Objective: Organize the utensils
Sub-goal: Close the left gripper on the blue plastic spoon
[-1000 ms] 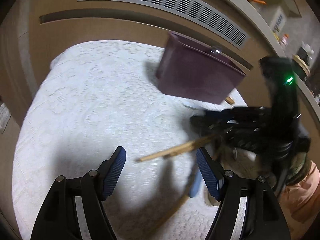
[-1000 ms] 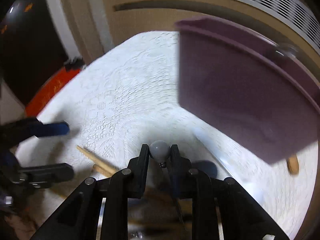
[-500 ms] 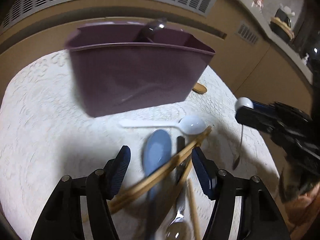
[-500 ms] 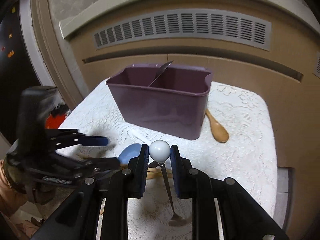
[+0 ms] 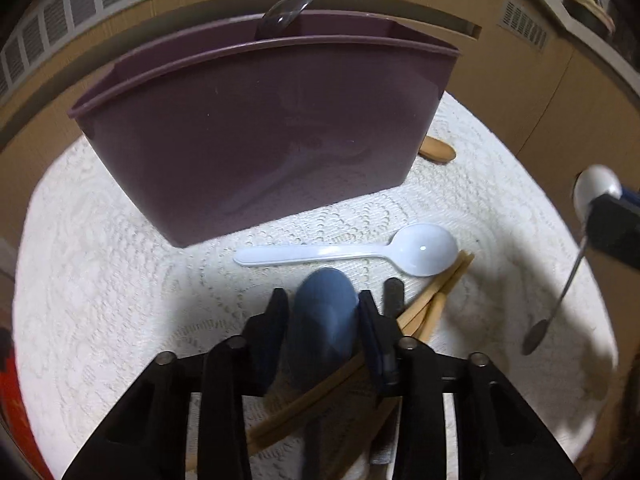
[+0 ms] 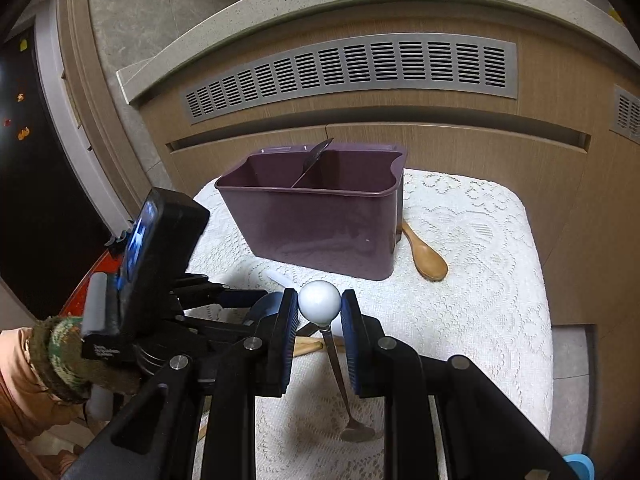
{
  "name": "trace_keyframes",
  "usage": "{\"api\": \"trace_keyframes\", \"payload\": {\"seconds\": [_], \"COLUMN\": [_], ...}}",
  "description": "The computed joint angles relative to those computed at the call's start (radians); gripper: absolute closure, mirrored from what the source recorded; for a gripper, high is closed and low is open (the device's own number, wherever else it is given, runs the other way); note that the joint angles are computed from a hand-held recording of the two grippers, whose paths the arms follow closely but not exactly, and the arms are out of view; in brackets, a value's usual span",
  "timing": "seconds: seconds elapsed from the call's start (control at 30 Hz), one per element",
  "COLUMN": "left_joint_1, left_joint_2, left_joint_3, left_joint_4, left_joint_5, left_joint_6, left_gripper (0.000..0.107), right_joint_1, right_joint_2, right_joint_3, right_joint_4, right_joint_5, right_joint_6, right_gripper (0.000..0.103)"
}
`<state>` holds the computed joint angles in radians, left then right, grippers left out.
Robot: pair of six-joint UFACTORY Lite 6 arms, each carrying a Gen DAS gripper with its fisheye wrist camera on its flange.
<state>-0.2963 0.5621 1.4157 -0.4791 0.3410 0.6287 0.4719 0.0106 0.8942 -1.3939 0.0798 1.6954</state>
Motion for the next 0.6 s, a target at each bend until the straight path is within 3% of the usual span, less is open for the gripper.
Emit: {"api": "trace_keyframes", "payload": {"seconds": [0.23, 0.47, 0.6], "left_joint_1": [0.011, 0.08, 0.072], "left_joint_2": [-0.148, -0.454, -0.566], "left_joint_3": [-0.187, -0.465, -0.529], "left_joint_4": [-0.176, -0.634, -0.669], "left_joint_5": [-0.081, -0.095, -0.092], "left_joint_6": [0.171, 0.629, 0.639], "left_gripper": [0.072, 0.072, 0.073], "right_joint_1": [0.087, 0.191, 0.26], "right_joint_2": [-0.082, -0.163, -0.21], "right_joint_3": [-0.042, -0.067, -0.078], "right_joint_4": [0.104, 0.156, 0.17], "right_joint_5": [0.109, 0.227, 0.289], "right_joint_6": [-0.076, -0.098, -0.102], "right_gripper": [0.082, 0.082, 0.082]}}
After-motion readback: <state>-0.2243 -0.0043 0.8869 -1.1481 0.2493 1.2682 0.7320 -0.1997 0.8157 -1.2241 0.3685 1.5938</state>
